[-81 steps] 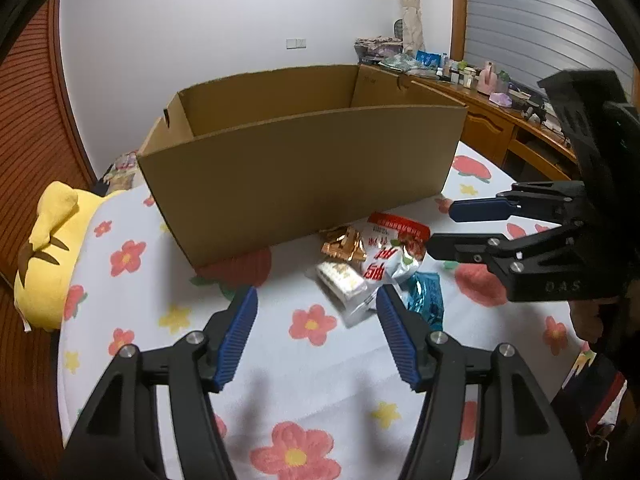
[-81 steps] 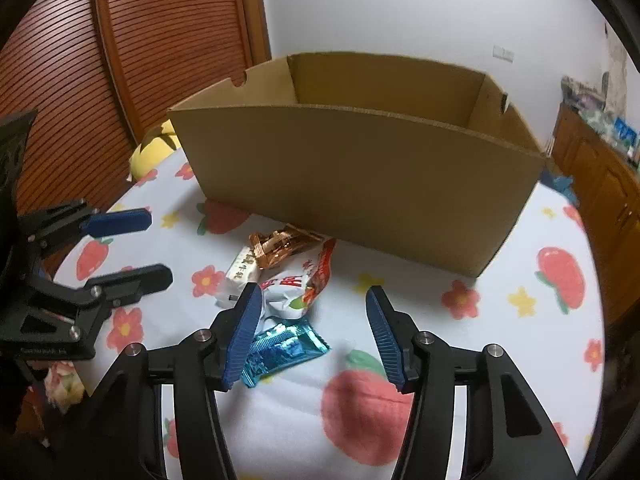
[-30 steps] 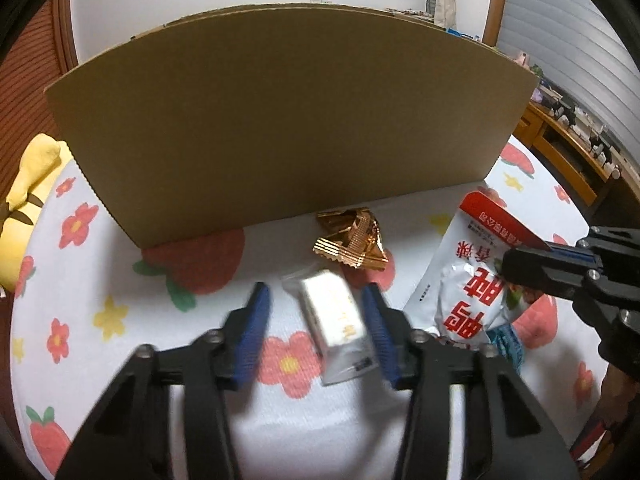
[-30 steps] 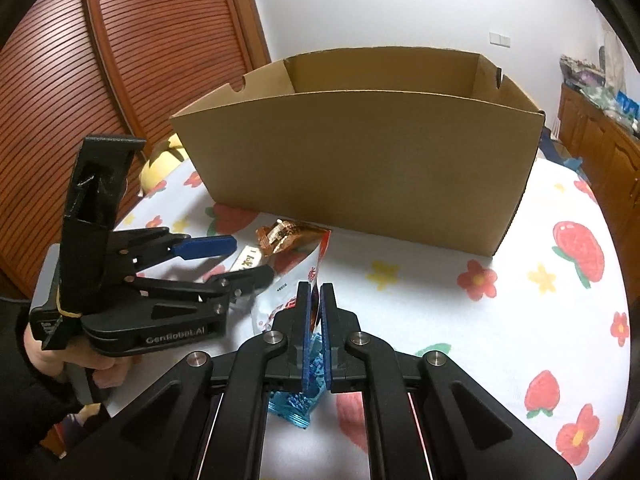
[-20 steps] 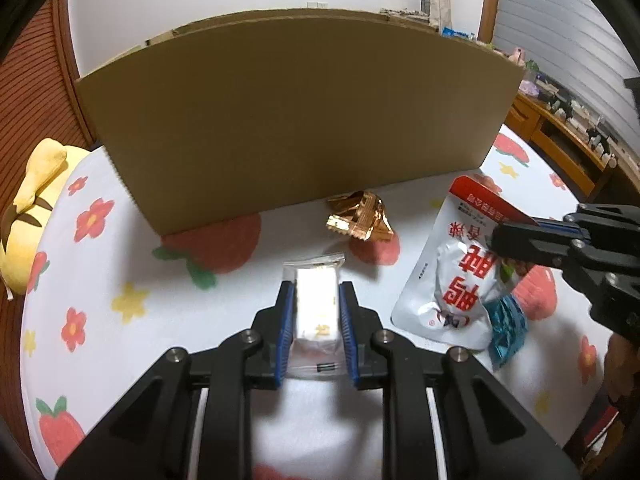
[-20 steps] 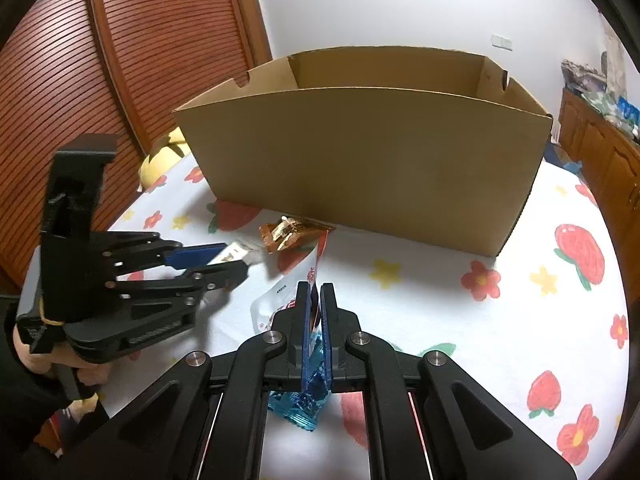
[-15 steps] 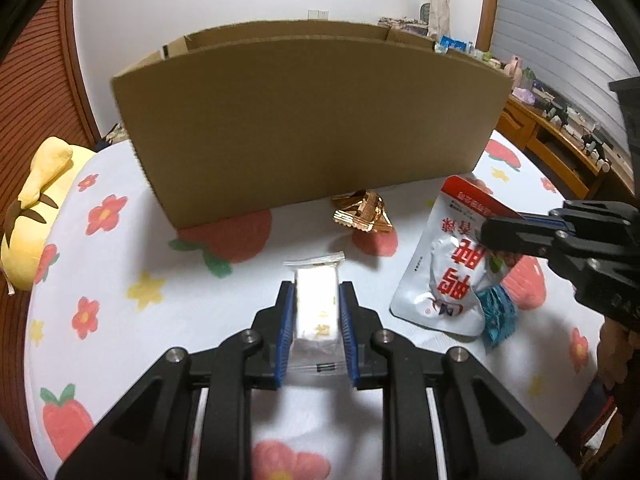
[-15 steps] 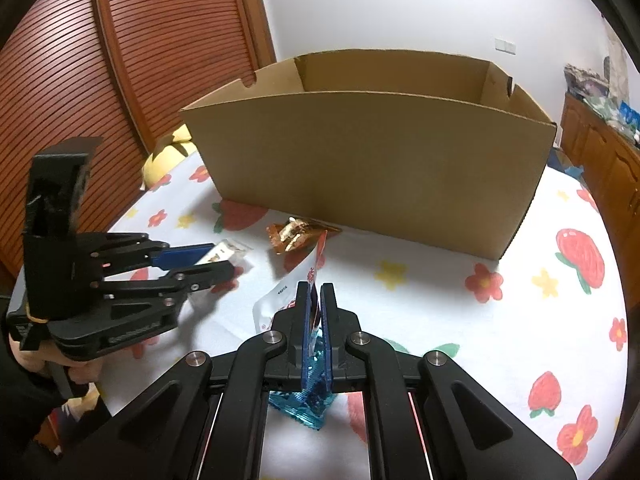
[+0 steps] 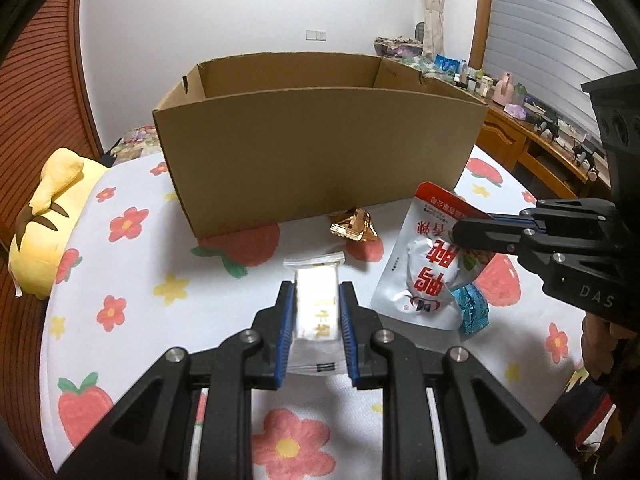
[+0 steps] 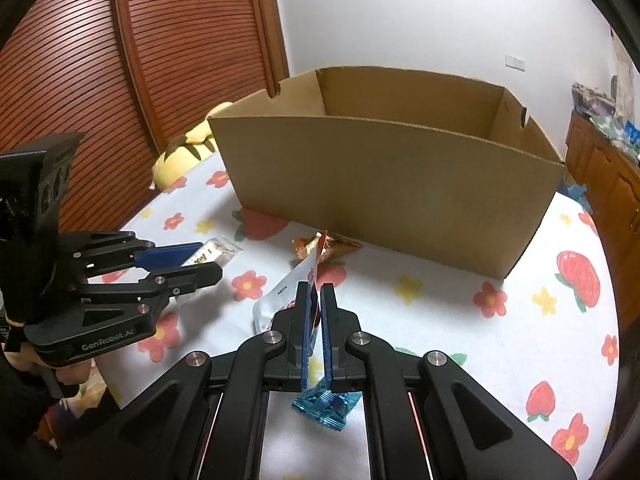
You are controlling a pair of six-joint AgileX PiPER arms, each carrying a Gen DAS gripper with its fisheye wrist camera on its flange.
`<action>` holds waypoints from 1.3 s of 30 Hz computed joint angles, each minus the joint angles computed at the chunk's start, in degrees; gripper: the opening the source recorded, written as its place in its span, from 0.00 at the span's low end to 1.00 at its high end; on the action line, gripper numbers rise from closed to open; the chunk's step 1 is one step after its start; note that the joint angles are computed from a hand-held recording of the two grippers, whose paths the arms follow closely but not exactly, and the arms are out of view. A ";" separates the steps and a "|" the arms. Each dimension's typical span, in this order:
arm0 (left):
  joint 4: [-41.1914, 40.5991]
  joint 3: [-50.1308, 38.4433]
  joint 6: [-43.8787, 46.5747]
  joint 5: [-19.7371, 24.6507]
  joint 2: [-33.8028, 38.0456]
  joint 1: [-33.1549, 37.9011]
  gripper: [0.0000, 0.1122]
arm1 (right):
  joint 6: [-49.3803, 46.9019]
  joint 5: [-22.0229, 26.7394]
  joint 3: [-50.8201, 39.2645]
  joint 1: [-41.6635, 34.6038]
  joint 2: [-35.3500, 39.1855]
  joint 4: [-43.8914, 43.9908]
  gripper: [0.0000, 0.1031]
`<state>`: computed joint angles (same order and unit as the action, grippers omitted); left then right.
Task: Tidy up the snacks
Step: 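Lift both held snacks and carry them over the box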
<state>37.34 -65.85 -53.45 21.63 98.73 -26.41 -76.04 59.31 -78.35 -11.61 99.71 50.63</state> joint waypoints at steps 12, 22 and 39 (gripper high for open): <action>4.45 1.68 -4.17 1.01 -4.58 -2.36 0.18 | -1.21 1.95 -0.47 -0.95 -2.34 2.07 0.02; 5.58 -1.11 -3.53 3.81 -6.22 -3.53 0.18 | -0.93 4.21 -3.63 -2.46 -3.58 3.62 0.02; -1.37 -12.33 8.81 7.21 -3.55 -0.32 0.18 | 2.70 6.36 -14.99 -1.92 -1.91 3.13 0.02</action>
<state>35.97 -78.18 -44.64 28.83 95.18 -26.73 -73.34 65.67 -93.34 -13.53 97.81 53.76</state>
